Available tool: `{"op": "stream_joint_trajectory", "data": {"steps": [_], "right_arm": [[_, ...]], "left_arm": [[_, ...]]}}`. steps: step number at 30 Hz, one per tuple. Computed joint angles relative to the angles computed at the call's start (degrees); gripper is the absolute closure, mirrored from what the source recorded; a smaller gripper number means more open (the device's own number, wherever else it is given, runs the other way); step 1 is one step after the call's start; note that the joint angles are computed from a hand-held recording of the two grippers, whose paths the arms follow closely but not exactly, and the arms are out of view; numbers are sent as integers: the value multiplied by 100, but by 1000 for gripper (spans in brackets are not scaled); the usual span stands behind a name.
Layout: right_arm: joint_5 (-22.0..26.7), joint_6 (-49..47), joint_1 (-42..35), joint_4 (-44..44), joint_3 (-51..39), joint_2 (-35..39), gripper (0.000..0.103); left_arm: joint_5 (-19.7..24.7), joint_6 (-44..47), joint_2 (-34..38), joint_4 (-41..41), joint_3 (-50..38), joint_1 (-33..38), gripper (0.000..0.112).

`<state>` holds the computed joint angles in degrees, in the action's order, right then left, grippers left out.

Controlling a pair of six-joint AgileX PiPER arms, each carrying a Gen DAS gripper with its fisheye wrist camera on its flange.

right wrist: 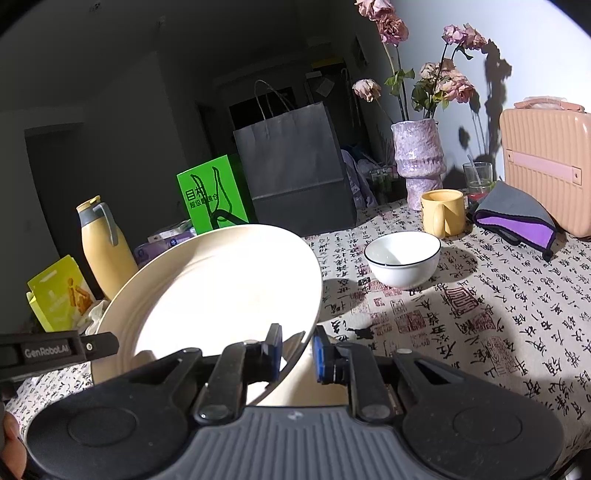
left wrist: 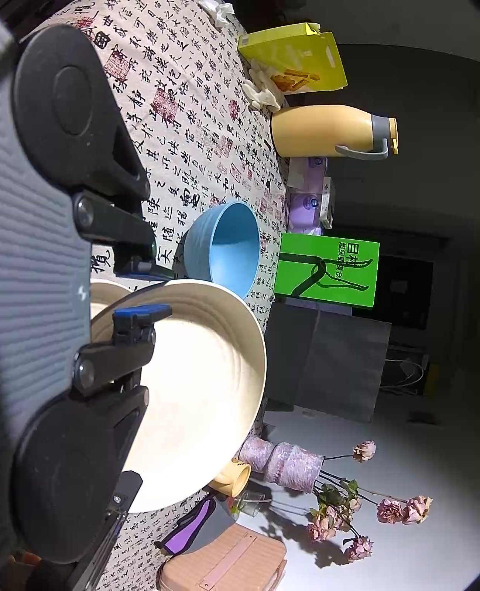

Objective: Organize plates and bowls
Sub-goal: 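Carry the cream plate with both grippers over the stacked cream plates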

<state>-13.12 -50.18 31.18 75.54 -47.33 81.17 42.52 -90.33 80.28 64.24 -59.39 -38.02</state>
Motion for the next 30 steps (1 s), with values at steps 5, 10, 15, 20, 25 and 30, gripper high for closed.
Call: {"op": "stream_joint_trajectory", "data": {"steps": [5,10,15,20,25,30], "right_arm": [[38,71,14,-72,77,-1,86],[59,248,17,-238,149,20,86],[72,428,9,-422,220,52,86],[95,415,-8,-414,278,75,86],[62,266,-7,-280,343,54,86],[119,84,-68,-110,365,119,86]], "left_arm": [[37,-263,-78,175,174,-97,99],[-87,-347,-82,118,273,-34,99],[-248,-536,-117,167,469,11,99],[-332,-662,-117,190,593,6,99],[-431,-715,-103,185,657,2,99],[-554,-758,-30,154,730,22,99]]}}
